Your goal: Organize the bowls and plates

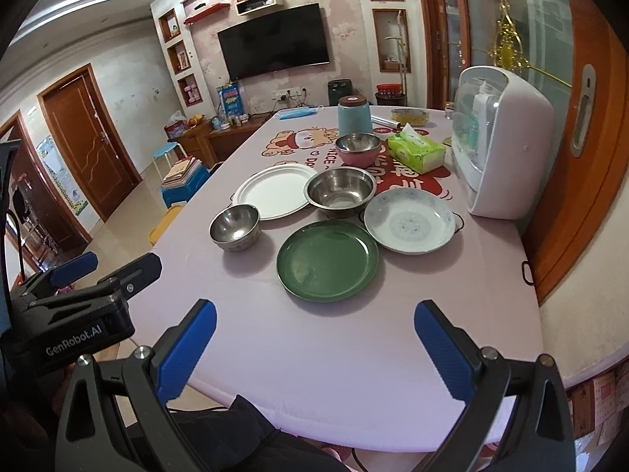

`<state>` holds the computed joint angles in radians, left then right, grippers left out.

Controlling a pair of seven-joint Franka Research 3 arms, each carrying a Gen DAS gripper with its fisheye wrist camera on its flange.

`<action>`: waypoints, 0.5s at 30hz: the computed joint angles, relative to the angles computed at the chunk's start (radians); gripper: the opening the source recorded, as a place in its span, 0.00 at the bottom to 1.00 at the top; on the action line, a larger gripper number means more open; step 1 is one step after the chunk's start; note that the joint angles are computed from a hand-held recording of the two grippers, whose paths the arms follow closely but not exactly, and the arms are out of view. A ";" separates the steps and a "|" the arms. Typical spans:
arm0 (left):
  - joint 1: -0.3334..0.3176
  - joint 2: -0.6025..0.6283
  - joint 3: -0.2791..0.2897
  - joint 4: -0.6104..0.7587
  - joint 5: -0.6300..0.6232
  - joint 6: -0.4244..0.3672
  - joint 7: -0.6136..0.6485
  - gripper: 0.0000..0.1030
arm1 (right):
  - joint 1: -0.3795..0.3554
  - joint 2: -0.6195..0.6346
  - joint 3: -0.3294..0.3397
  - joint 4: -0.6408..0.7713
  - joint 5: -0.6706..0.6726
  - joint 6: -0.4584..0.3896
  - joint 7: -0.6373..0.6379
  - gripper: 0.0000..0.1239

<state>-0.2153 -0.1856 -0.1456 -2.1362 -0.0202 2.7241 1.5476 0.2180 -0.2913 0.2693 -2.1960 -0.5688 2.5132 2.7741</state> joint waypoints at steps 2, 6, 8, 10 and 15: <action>0.007 0.011 -0.006 0.013 0.016 -0.003 -0.019 0.96 | 0.001 0.007 -0.007 0.002 0.004 0.017 -0.013 0.82; 0.018 0.036 -0.009 0.043 0.036 -0.022 -0.035 0.96 | -0.001 0.030 -0.024 0.012 0.025 0.052 -0.041 0.82; 0.025 0.048 -0.009 0.060 0.045 -0.033 -0.039 0.96 | -0.001 0.047 -0.036 0.021 0.042 0.075 -0.057 0.82; 0.033 0.062 -0.011 0.078 0.057 -0.043 -0.047 0.96 | 0.001 0.065 -0.045 0.031 0.059 0.091 -0.074 0.82; 0.053 0.107 -0.009 0.138 0.073 -0.081 -0.044 0.96 | 0.015 0.125 -0.067 0.080 0.092 0.116 -0.128 0.82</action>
<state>-0.1626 -0.0786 -0.1550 -1.9977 0.0525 2.6426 1.5032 0.2327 -0.1662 0.2025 -2.1163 -0.4768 2.6290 2.6457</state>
